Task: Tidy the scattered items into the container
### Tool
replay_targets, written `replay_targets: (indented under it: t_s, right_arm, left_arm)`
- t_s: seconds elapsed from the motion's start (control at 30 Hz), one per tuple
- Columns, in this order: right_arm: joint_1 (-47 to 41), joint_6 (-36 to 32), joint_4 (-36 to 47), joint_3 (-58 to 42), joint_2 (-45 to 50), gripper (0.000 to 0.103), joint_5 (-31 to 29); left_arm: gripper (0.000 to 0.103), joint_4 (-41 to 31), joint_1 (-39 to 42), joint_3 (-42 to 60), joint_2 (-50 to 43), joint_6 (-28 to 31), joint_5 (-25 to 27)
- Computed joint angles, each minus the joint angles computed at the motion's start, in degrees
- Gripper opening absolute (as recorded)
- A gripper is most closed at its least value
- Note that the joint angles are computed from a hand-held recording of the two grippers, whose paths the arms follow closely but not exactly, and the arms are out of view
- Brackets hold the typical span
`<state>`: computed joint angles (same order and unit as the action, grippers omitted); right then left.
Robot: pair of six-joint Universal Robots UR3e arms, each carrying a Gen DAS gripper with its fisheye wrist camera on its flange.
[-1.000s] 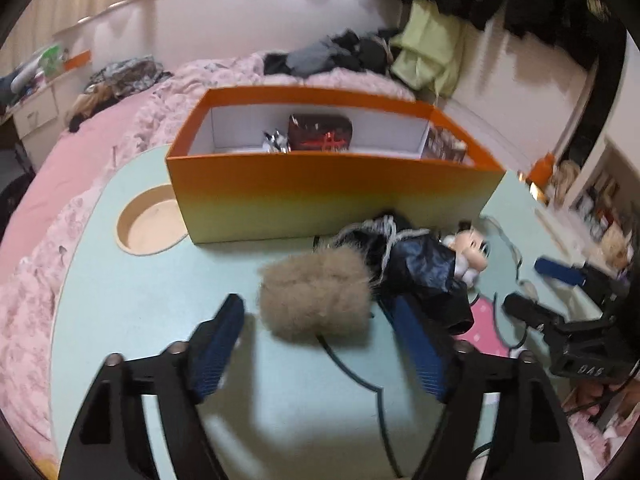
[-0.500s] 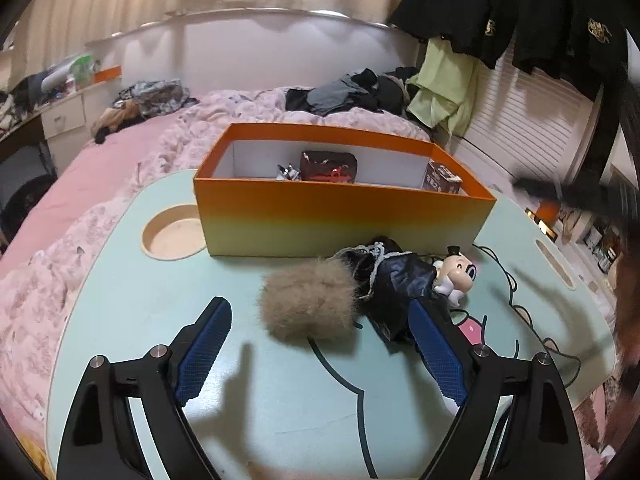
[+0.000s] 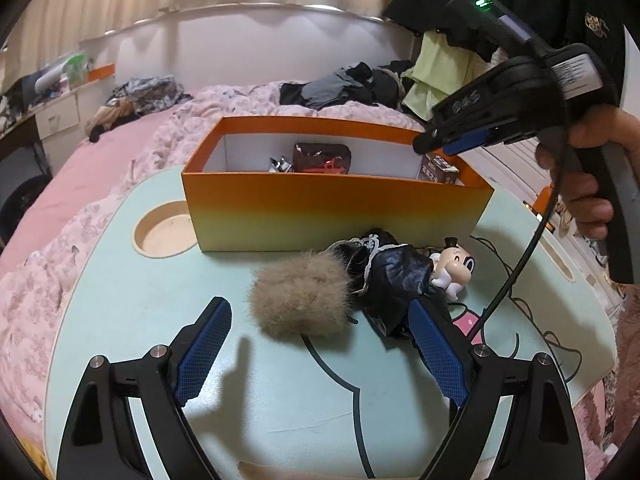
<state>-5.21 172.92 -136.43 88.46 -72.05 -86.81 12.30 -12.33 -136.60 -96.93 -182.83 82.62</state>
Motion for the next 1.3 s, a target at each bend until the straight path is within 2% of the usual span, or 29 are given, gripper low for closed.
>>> replay_targets:
  t_s: [0.1,0.2,0.37,0.4,0.43,0.5,0.6,0.7,0.8,0.9,1.03,1.1,1.17,1.23,1.3]
  right_arm:
    - [2.7,0.3,0.7,-2.7,2.9,0.037,-6.8]
    - [4.7,0.9,2.7,-5.7,5.5,0.037,-10.6]
    - [6.3,0.2,8.1,-10.5,9.0,0.034,-12.6]
    - [6.4,0.1,8.1,-10.4,9.4,0.024,-12.8]
    - [6.6,-0.1,6.2,-9.3,9.4,0.020,-13.6]
    - [6.2,0.1,2.3,-6.1,8.1,0.020,-13.6]
    - [3.5,-0.1,-6.3,2.7,1.6,0.020,-7.4]
    - [-1.8,-0.4,-16.5,16.1,-10.5,0.020,3.3]
    - [-8.7,-1.7,-18.2,27.1,-24.2,0.020,13.5]
    - [-19.3,-7.3,-12.0,37.1,-38.8,0.020,25.1]
    - [-37.1,-21.0,8.1,47.0,-53.0,0.020,40.9]
    - [-43.5,-27.3,15.8,50.3,-55.4,0.020,44.5]
    - [-47.3,-32.0,20.3,52.9,-56.2,0.020,45.4]
    - [-48.3,-35.2,21.7,54.6,-55.0,0.020,45.7]
    - [-47.3,-36.1,19.8,56.7,-53.7,0.020,46.0]
  left_arm:
    - [0.090,0.0,0.0,0.1,0.0,0.0,-0.1]
    - [0.090,-0.2,-0.1,0.1,0.0,-0.1,-0.1]
    - [0.090,-0.4,-0.1,0.2,0.0,-0.2,-0.2]
    - [0.090,-0.5,0.0,0.2,0.1,-0.2,-0.4]
    - [0.090,-0.6,0.2,0.3,0.2,-0.2,-0.6]
    - [0.090,-0.9,0.3,0.4,0.2,-0.3,-0.9]
    - [0.090,-1.3,0.5,0.7,-0.1,-0.3,-1.2]
    - [0.090,-1.3,0.7,0.6,0.0,-0.6,-1.4]
    - [0.091,-1.4,1.2,0.6,-0.1,-0.8,-2.1]
    - [0.096,1.1,3.3,-1.3,0.5,-0.8,-5.8]
    - [0.096,9.1,7.2,-6.0,1.1,-0.5,-12.8]
    - [0.096,10.2,7.7,-6.4,1.0,-1.1,-13.2]
    - [0.096,7.5,6.9,-4.6,0.5,-1.8,-11.7]
    - [0.096,2.4,5.1,-1.4,-0.2,-2.5,-8.0]
    - [0.096,-1.0,4.3,0.2,-0.6,-2.8,-5.9]
